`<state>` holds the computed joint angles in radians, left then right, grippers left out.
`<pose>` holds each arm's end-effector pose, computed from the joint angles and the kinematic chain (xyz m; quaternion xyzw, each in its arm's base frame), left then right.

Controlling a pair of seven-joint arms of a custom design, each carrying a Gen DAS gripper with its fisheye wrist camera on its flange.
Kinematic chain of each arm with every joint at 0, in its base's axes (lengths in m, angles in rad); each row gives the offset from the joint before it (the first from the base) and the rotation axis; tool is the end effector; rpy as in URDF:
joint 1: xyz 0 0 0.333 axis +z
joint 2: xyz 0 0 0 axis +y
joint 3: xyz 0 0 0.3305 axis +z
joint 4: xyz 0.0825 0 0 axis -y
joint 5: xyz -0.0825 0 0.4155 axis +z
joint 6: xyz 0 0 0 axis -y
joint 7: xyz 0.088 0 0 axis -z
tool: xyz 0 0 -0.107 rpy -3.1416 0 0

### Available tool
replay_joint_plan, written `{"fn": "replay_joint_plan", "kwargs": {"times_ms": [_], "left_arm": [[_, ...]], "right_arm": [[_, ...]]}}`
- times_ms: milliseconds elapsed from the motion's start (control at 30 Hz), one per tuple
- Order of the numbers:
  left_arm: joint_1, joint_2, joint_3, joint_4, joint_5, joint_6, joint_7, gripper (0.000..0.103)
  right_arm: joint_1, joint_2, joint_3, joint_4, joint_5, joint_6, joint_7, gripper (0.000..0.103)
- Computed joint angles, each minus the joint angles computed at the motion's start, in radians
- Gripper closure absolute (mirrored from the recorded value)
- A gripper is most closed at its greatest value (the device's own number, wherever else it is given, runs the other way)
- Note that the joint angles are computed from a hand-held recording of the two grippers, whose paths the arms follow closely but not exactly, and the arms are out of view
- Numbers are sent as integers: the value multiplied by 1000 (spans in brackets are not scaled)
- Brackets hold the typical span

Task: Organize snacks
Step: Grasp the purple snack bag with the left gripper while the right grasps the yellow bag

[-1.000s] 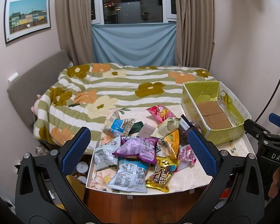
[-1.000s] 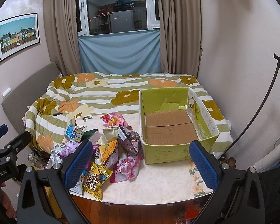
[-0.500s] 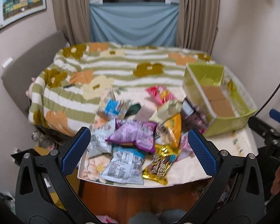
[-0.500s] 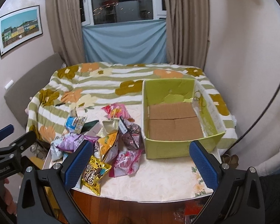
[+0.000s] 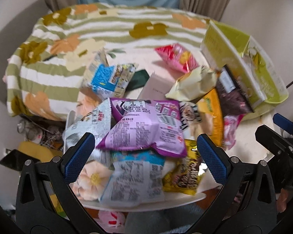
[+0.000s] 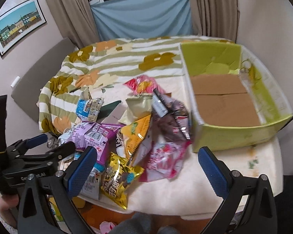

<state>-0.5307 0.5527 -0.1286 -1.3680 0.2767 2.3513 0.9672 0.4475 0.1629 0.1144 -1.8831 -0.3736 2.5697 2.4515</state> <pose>0.6378 -0.4607 0.4484 -0.6258 0.7449 -0.1992 0.1179 0.5669 0.3595 0.4802 -0.6554 0.6988 -0.1451 0.2471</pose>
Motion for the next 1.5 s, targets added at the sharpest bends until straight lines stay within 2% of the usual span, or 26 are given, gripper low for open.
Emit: {"fn": "replay_joint_plan", "kwargs": {"times_ms": [133, 300, 467, 667, 867, 1067, 1233, 1400, 1500], "left_arm": [[41, 101, -41, 124, -96, -69, 122, 1], [7, 244, -20, 336, -108, -205, 213, 1], [-16, 379, -6, 548, -126, -340, 270, 1], [-22, 447, 3, 654, -152, -395, 295, 3], [-5, 416, -7, 592, -181, -353, 317, 12], [4, 373, -11, 516, -194, -308, 314, 14], [7, 348, -12, 478, -198, -290, 302, 14], [4, 319, -9, 436, -191, -270, 284, 14], [4, 297, -9, 402, -187, -249, 268, 15]], "right_arm": [[8, 83, -3, 90, 13, -58, -1, 0], [6, 127, -14, 130, 43, -69, 17, 5], [-4, 177, -9, 174, 98, -76, -9, 17], [-11, 227, -1, 215, 160, -89, -58, 27], [-17, 270, 4, 254, 198, -88, -114, 28], [-32, 331, 21, 317, 260, -94, -197, 32], [-28, 369, 14, 361, 276, -116, -225, 33], [-40, 383, 23, 365, 313, -103, -261, 40], [-41, 370, 20, 348, 316, -91, -271, 50]]}}
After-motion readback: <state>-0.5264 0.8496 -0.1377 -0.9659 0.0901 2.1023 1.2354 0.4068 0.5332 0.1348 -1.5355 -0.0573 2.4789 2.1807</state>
